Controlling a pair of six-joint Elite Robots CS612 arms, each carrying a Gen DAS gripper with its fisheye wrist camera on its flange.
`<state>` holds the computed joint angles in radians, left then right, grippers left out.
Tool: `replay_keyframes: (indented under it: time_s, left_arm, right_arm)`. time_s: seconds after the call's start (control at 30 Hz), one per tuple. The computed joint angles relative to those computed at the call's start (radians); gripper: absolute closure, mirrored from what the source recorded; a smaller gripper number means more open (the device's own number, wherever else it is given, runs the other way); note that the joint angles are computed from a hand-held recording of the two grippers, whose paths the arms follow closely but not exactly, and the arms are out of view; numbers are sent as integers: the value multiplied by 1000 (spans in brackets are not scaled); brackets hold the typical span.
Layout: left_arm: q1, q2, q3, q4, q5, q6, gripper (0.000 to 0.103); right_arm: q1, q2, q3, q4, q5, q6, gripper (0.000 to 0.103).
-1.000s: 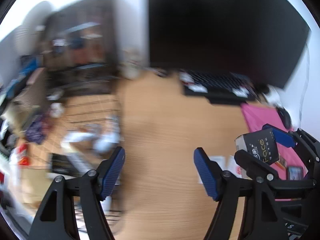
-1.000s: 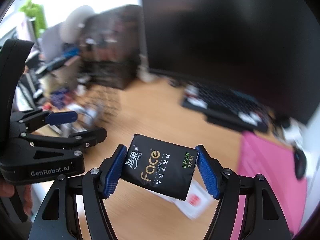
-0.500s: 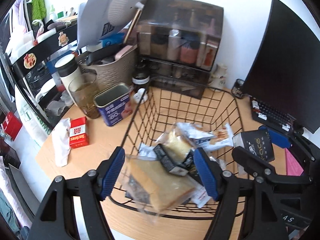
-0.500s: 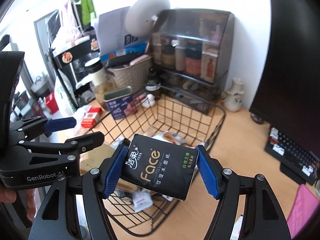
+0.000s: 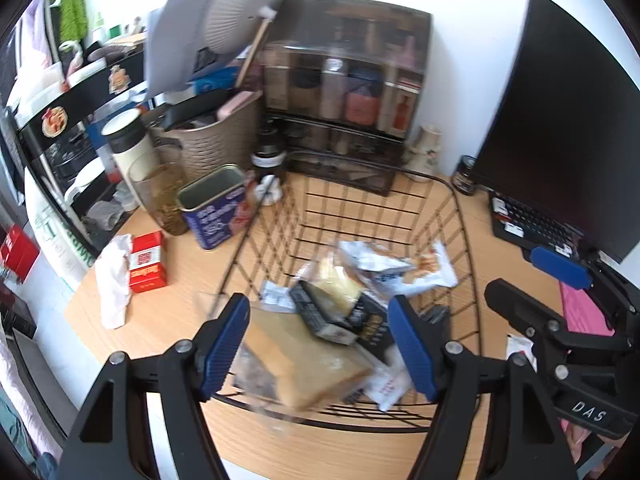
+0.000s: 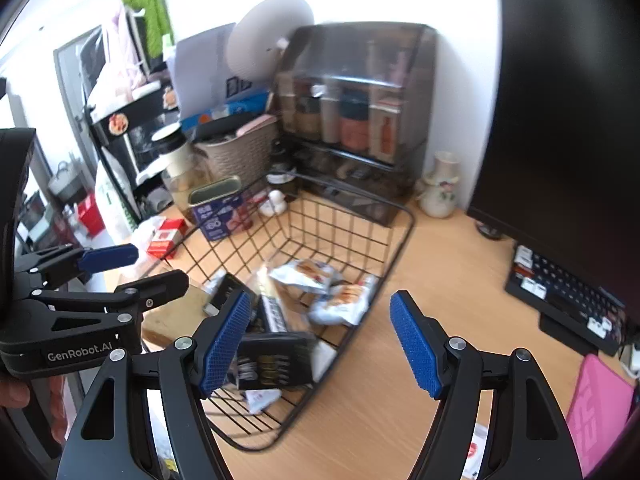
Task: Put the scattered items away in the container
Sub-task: 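Carry the Face pack over the basket and open the right gripper, then return both grippers to the two white red-dot sachets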
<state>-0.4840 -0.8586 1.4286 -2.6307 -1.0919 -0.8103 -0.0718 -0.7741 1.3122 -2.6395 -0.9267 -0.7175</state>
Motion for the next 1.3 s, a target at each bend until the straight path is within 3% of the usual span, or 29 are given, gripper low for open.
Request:
replay_keyframes:
  time_s: [0.3, 0.6, 0.73, 0.83, 0.97, 1.3]
  left_arm:
    - [-43, 75, -119, 3, -77, 134, 28]
    - [-88, 199, -304, 54, -188, 254, 27]
    - [-99, 273, -402, 124, -253, 316, 28]
    - [-98, 325, -467, 197, -299, 333, 28]
    - [-97, 352, -493, 232, -321, 334, 28]
    - [-79, 358, -478, 229, -328, 305, 28]
  right_arm:
    - [-69, -2, 26, -89, -63, 65, 31]
    - [-159, 32, 17, -84, -185, 141, 31]
    - [-185, 58, 8, -78, -226, 160, 31]
    - [-193, 81, -8, -36, -270, 158, 31]
    - [-189, 108, -20, -18, -305, 115, 31]
    - [-162, 145, -51, 18, -309, 46, 31]
